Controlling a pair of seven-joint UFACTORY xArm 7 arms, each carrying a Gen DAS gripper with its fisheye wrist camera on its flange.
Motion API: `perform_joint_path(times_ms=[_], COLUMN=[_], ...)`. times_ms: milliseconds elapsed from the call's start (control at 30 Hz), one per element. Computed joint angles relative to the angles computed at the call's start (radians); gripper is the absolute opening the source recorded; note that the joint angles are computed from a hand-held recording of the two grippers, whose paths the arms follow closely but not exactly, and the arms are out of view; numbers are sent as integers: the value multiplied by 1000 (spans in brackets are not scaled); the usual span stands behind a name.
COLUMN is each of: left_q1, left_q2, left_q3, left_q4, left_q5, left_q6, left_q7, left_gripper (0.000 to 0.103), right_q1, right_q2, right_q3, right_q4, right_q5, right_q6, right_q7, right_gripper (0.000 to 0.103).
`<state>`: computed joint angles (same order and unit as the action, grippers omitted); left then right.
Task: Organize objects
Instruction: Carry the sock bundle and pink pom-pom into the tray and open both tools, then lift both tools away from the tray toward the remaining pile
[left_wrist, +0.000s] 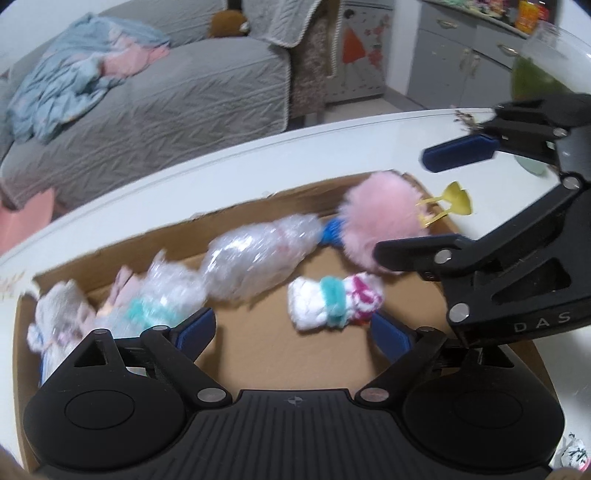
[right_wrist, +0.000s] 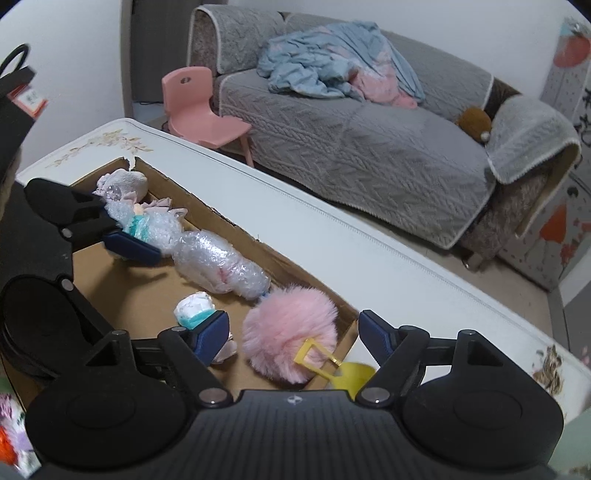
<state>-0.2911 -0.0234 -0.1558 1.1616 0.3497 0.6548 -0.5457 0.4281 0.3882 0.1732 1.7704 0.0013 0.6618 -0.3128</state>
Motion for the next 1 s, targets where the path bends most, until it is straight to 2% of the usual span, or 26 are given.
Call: perform_joint_path(times_ms=[200, 400, 600, 767, 867, 1000], left_q1=[10, 17, 21, 35, 65, 87], left_q2=[-44, -86, -146, -278, -378, -502], left_q3=[-3, -20, -32, -51, -81, -97], left_q4=[-27, -38, -81, -173, -244, -331], left_q5=[-4, 17, 6, -13, 19, -11], left_q6=[39, 74, 63, 51, 43, 66], left_q7=[-64, -103, -115, -138, -168, -186], left_gripper=[94, 94, 94, 95, 100, 101], right_q1=[46, 65, 70, 52, 35, 20], right_q2=[-31, -64, -111, -212, -294, -378], right_q3=[-32, -35, -23, -7, 4, 24], right_q4=[-33, -58, -105, -220, -320, -428], right_q5=[-66, -115, -144, -133, -117, -127], right_q6=[12, 33, 34, -10, -60, -103], right_q7=[171, 312, 394, 434, 458, 482], right_gripper=[81, 84, 87, 90, 93, 94])
